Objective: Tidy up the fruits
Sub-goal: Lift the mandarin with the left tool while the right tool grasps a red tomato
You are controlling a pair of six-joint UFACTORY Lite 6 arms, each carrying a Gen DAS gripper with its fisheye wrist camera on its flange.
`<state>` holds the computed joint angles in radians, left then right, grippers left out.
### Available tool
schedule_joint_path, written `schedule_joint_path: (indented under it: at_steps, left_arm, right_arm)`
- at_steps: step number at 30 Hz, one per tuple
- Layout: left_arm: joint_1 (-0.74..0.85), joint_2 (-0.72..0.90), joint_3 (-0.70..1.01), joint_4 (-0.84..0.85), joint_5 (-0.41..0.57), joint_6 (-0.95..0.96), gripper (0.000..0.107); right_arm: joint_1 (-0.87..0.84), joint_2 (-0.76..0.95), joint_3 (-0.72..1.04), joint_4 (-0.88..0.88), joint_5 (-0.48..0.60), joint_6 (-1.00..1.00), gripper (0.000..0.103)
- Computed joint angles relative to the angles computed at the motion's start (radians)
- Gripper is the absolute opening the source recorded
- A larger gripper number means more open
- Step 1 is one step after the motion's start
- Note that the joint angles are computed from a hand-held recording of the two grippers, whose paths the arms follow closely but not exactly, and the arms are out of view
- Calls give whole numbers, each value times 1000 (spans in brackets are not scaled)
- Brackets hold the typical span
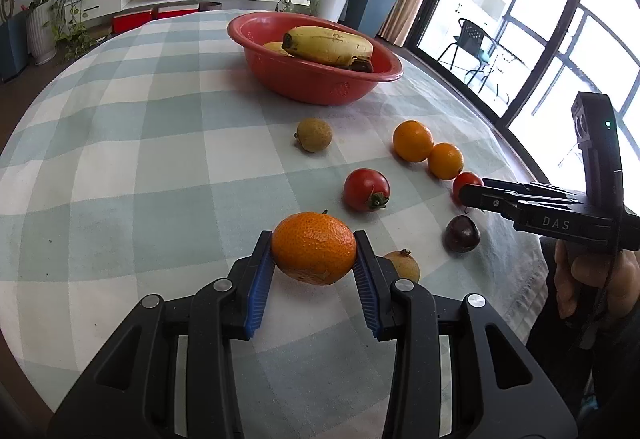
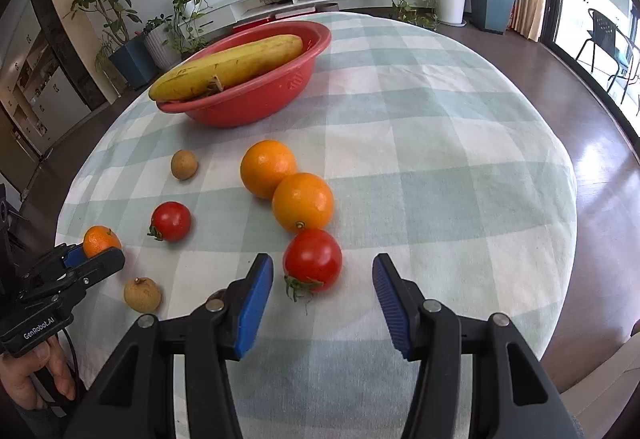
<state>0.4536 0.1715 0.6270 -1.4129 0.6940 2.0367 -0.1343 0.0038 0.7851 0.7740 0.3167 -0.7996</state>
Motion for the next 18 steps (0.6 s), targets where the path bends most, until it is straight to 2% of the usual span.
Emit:
schedule_joint_path:
  at_steps: [6,11,18]
  left_arm:
    - [13,26,12,0,10,5,36]
    - [6,31,9,-15,5,17,36]
    - [2,34,5,-31,-3,29,36]
  right_arm:
    - [-39,-11,-25,-7,-1,-65,53]
    - [-65,-48,-58,21,19,-136,35]
    - [-118,-103,-89,22,85,-166,34]
